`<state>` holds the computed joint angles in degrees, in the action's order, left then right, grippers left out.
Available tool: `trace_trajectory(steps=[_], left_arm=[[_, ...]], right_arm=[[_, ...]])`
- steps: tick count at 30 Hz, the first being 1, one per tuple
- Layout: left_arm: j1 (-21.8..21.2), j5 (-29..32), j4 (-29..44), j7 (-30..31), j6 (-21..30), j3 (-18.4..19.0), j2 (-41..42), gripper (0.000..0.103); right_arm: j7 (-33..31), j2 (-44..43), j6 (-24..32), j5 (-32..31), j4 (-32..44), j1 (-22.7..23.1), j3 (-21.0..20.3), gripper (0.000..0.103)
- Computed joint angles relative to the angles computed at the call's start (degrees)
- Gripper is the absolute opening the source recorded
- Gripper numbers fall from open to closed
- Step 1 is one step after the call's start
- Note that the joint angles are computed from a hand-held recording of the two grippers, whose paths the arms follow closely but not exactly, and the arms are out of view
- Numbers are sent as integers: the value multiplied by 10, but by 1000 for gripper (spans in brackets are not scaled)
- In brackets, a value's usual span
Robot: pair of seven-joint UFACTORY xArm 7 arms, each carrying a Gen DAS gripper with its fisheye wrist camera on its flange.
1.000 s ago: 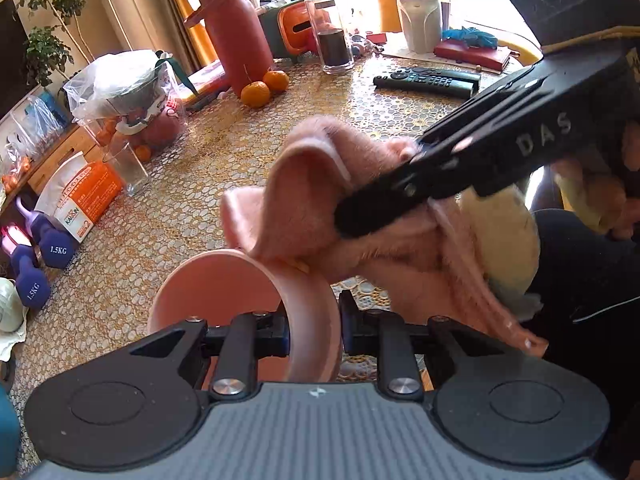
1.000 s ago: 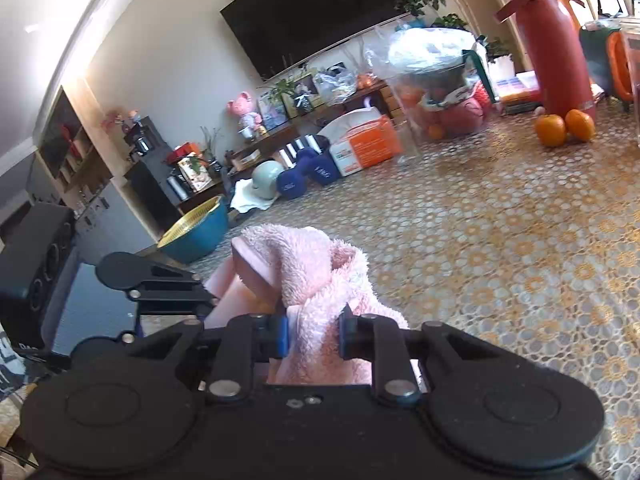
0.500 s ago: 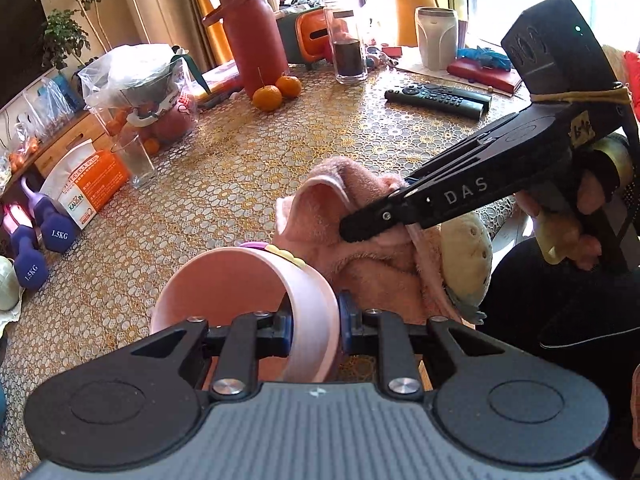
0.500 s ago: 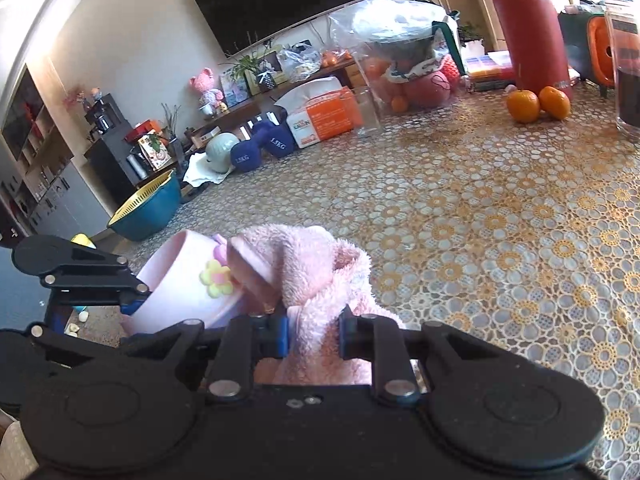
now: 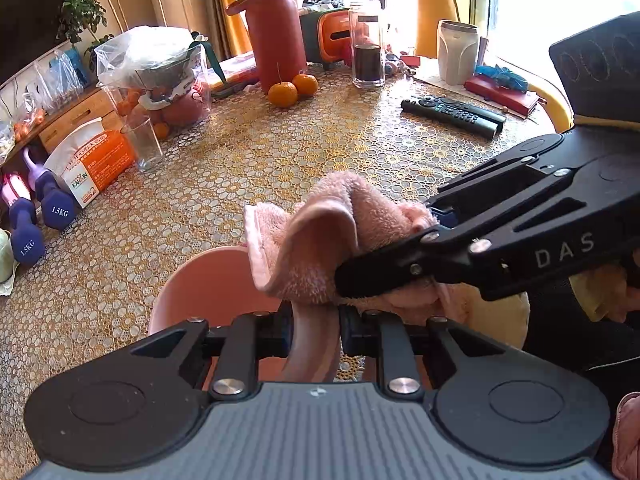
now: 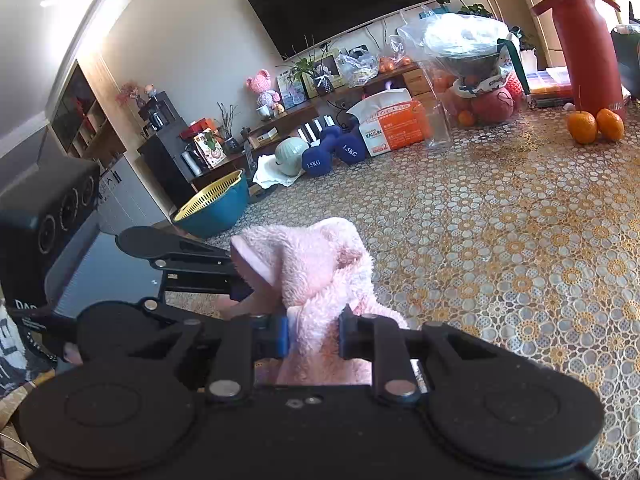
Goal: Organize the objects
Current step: 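Wipe the mug rim with the towel in the right tool while the left tool holds the mug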
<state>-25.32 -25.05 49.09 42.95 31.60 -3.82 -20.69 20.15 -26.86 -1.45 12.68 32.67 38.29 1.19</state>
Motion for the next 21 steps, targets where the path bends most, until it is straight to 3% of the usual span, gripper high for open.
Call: trace_trajectory(steps=[4, 7, 10, 12, 14, 17, 21], left_arm=[[1, 3, 0, 2, -5, -2, 1, 20], [2, -1, 7, -3, -4, 1, 7, 20], [8, 0, 10, -9, -4, 2, 10, 20], [9, -6, 11, -9, 0, 5, 10, 21], [14, -1, 10, -15, -3, 2, 9, 21], [16, -6, 9, -21, -2, 7, 6, 21], [14, -27, 11, -15, 3, 18, 2, 21]], right_arm=[[0, 22, 2, 9, 14, 4, -18, 20], [-16, 38, -12, 30, 21, 41, -59, 20], [-23, 50, -20, 38, 29, 49, -71, 20], [-20, 59, -17, 34, 35, 30, -57, 20], [8, 69, -4, 21, 40, -35, -3, 20], [48, 67, 5, 7, 31, -100, 46, 20], [70, 36, 5, 6, 3, -98, 36, 20]])
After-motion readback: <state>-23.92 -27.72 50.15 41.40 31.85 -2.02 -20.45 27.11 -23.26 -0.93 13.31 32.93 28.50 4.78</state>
